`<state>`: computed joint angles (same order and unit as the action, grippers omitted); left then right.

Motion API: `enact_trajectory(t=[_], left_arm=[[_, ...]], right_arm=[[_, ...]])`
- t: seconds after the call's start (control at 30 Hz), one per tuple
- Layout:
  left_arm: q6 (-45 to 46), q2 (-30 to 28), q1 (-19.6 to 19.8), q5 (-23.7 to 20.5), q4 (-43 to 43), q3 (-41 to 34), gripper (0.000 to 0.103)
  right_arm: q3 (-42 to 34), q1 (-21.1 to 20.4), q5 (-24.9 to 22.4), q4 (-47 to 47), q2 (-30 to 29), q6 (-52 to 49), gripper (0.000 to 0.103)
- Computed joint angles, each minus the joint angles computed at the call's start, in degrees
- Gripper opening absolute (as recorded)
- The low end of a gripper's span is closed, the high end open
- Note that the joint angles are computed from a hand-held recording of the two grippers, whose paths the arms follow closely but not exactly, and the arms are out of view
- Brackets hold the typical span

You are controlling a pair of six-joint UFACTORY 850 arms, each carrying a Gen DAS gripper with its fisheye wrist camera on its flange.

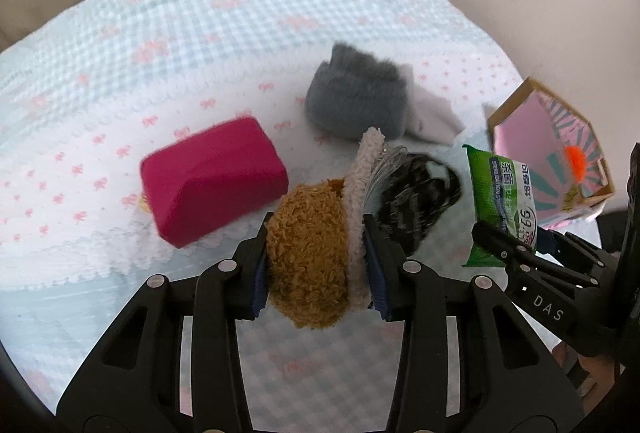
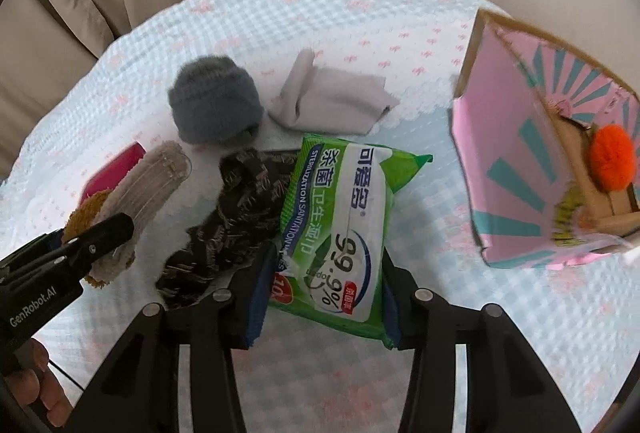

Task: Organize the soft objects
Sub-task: 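Grasp the brown fuzzy slipper with the left tool while the right tool grasps the green wipes, then carry the slipper and green wipe pack over the cardboard box with both tools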

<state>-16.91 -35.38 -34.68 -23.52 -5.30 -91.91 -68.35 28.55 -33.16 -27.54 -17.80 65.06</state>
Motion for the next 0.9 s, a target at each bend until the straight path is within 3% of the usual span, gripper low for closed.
enact_trajectory(t=[0.53,0.77,0.9], left_arm=[[-12.9,11.1,-4.4,-5.5,10.8,-2.4,0.037],[-20.3,10.5,-8.0,-11.9,16.1,-9.5,0.037],[-26.2,8.1,-11.5,-16.3,19.6,-15.4,0.037]], right_arm=[[-2.0,3.1,-10.9,-1.7,14.7,-1.7,0.043],[-2.5,1.2,-15.3,-0.5,20.9,-4.0,0.043],[-2.1,-2.5,-16.2,2.1,24.9,-9.8,0.043]])
